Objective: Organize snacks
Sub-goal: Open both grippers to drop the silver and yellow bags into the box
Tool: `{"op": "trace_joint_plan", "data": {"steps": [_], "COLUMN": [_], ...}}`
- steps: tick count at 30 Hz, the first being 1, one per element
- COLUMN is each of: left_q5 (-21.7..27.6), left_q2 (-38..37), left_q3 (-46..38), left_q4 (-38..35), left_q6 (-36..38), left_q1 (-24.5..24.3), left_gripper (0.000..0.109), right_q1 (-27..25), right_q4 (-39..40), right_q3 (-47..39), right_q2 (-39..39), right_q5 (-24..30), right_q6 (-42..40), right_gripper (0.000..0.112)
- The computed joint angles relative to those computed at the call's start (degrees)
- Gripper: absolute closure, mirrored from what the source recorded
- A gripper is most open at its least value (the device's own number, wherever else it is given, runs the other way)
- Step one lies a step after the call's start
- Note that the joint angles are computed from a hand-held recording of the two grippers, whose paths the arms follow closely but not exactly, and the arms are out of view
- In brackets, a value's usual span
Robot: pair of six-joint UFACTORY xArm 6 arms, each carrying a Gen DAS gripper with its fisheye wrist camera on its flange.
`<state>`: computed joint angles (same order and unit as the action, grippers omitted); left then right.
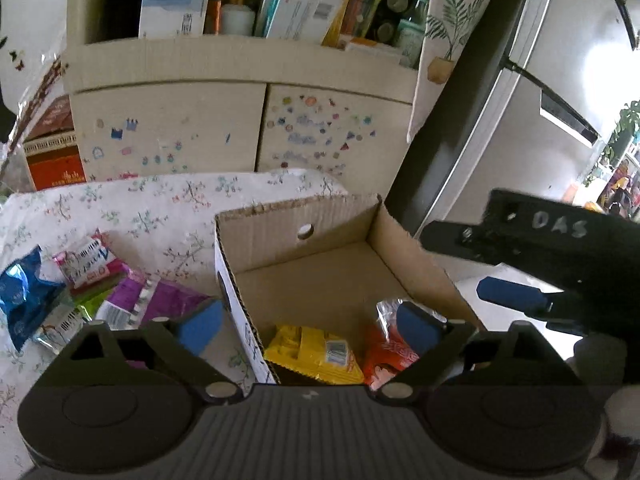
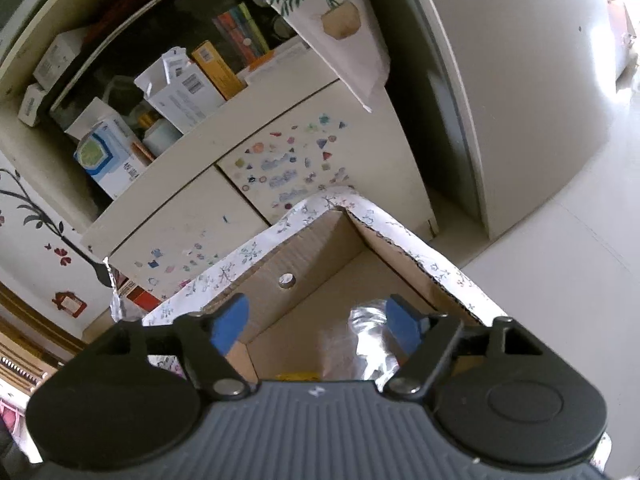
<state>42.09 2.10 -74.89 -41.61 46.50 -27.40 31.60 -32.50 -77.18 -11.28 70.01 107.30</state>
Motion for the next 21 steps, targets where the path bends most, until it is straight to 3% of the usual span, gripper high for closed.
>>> {"op": "trace_joint_plan", "data": {"steps": [9, 15, 21], "left_q5": [0.7, 0.7, -1.3], "left_q2": [-0.2, 0.4, 2.2], "left_q3": [-0.4, -2.4, -5.9], "left_q4": [-0.6, 3.1, 8.3], "left_q6": [-3.3, -6.2, -9.6], "left_q1": [0.9, 2.0, 3.9], "left_gripper": [0.011, 0.012, 0.011], "right_q1": [0.7, 0.5, 0.2], "right_q4": [-2.1, -4.8, -6.3], "right_q3": [-2.4, -0.3, -1.4], "right_q2": [2.3, 1.6, 3.0], "right_q5": [1.8, -3.8, -7.4], "right_q6": [-2.5, -0.1, -5.0], "right_gripper": [0.029, 0.029, 0.029]}}
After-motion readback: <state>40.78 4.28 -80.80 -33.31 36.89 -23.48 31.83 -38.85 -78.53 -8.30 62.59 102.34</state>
